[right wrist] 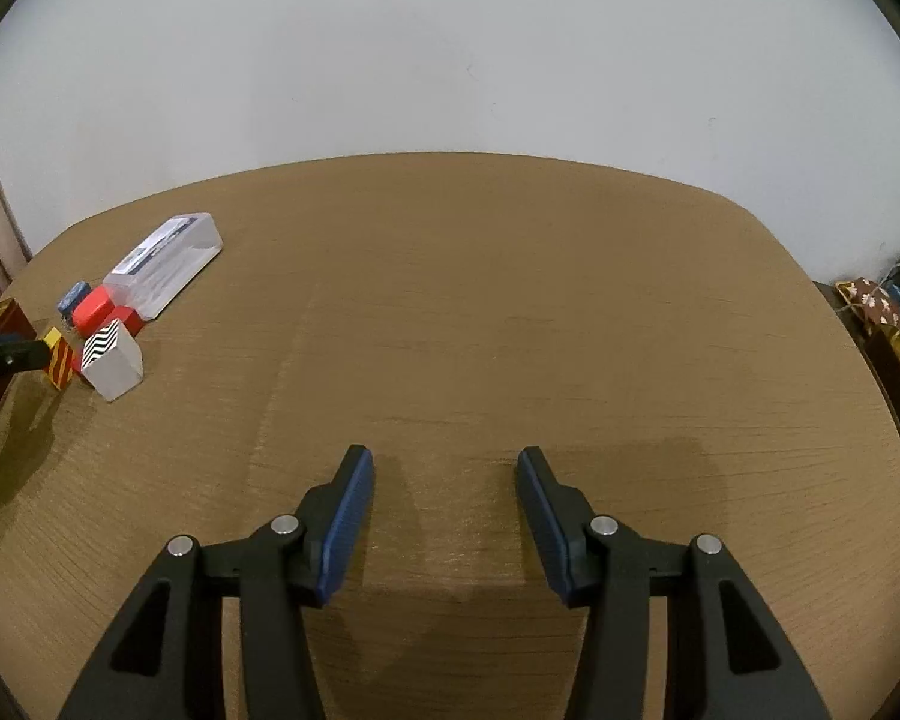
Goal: Organize rigid objects
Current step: 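Grasp the yellow cube with the left gripper, then lower the yellow cube into the tin and open the left gripper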
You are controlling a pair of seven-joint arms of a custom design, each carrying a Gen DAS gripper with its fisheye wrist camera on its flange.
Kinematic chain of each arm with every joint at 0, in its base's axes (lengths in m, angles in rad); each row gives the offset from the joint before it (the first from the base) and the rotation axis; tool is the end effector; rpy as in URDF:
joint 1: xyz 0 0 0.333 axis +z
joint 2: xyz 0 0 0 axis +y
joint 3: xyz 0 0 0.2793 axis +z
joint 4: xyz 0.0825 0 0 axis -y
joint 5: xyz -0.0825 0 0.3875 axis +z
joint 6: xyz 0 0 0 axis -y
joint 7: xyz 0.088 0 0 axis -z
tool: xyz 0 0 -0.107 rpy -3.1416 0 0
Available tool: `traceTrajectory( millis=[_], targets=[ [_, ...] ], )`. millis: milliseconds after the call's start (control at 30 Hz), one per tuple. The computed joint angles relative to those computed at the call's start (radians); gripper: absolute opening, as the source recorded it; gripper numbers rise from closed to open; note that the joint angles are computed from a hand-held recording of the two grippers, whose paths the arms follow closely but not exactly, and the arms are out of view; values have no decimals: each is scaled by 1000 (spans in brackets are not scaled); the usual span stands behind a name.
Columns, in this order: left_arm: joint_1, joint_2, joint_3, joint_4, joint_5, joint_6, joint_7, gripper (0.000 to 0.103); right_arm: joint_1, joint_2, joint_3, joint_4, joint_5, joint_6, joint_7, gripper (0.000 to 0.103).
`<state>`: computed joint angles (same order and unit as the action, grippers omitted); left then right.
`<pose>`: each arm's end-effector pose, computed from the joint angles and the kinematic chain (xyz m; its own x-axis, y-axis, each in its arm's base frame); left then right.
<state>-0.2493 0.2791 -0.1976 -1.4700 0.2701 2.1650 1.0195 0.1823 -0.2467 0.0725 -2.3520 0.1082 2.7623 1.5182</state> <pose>0.6201 -0.2679 0.5329 0.0131 -0.9995 0.0284 -0.8938 -0.0244 -0.4477 0.5062 0.1284 0.4661 0.2366 -0.9706 -0.0433 -0.7754 -0.1618 -0.6104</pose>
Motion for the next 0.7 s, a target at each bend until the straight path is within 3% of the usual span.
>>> traceTrajectory(
  millis=[167,200,233,267,433,533,700],
  targets=[
    [-9,58,1,67,12,-36,38,73,0,-11,-3,-7,5,-8,-5,51],
    [-7,66,-1,75,1,-44,47,57,-1,-10,-2,-5,4,-10,-5,51],
    [-2,76,-6,85,-22,-56,65,32,-2,-8,-2,-3,2,-12,-4,51],
    [-5,75,-2,80,-16,-49,60,29,-3,-5,-1,0,-1,-13,-2,51],
    [-20,32,9,39,15,-45,-2,27,-5,7,3,12,-18,-13,12,51],
    [-15,-120,-1,-110,19,14,-54,27,-5,13,0,19,-19,-16,5,51],
    [32,-385,7,-312,-6,-28,-87,27,-10,18,6,23,-47,-17,21,51]
  ],
)
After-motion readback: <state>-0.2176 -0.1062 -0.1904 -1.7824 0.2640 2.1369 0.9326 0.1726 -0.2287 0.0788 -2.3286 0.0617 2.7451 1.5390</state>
